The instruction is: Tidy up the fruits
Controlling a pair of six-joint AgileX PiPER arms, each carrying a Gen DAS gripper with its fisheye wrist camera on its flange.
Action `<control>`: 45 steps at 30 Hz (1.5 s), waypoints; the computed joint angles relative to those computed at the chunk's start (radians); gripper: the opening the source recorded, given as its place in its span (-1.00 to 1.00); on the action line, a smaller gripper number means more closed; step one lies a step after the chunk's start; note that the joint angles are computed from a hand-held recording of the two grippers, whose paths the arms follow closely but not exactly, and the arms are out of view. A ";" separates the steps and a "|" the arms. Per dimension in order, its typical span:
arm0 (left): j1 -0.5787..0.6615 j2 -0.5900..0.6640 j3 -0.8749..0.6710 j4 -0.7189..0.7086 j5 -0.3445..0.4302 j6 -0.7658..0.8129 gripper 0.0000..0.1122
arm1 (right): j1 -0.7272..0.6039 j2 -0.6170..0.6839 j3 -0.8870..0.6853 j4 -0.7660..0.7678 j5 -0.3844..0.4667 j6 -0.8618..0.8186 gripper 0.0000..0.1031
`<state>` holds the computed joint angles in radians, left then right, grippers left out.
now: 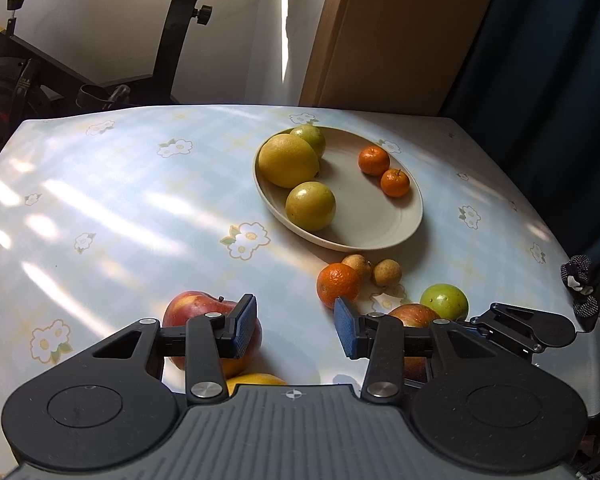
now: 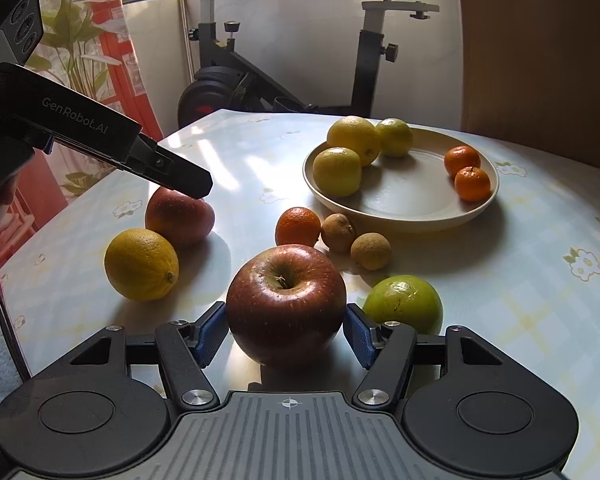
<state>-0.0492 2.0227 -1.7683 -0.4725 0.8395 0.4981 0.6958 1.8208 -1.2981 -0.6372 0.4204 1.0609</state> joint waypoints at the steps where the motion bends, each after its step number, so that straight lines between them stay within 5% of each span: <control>1: -0.004 0.002 -0.007 -0.002 0.005 -0.003 -0.21 | -0.001 -0.001 0.000 0.001 0.000 -0.003 0.14; 22: -0.013 0.171 -0.170 -0.185 0.235 -0.116 -0.22 | 0.019 0.002 -0.008 -0.025 0.059 -0.012 0.08; 45: 0.024 0.197 -0.146 -0.311 0.273 -0.075 -0.27 | 0.038 -0.019 0.000 -0.051 0.091 0.000 -0.01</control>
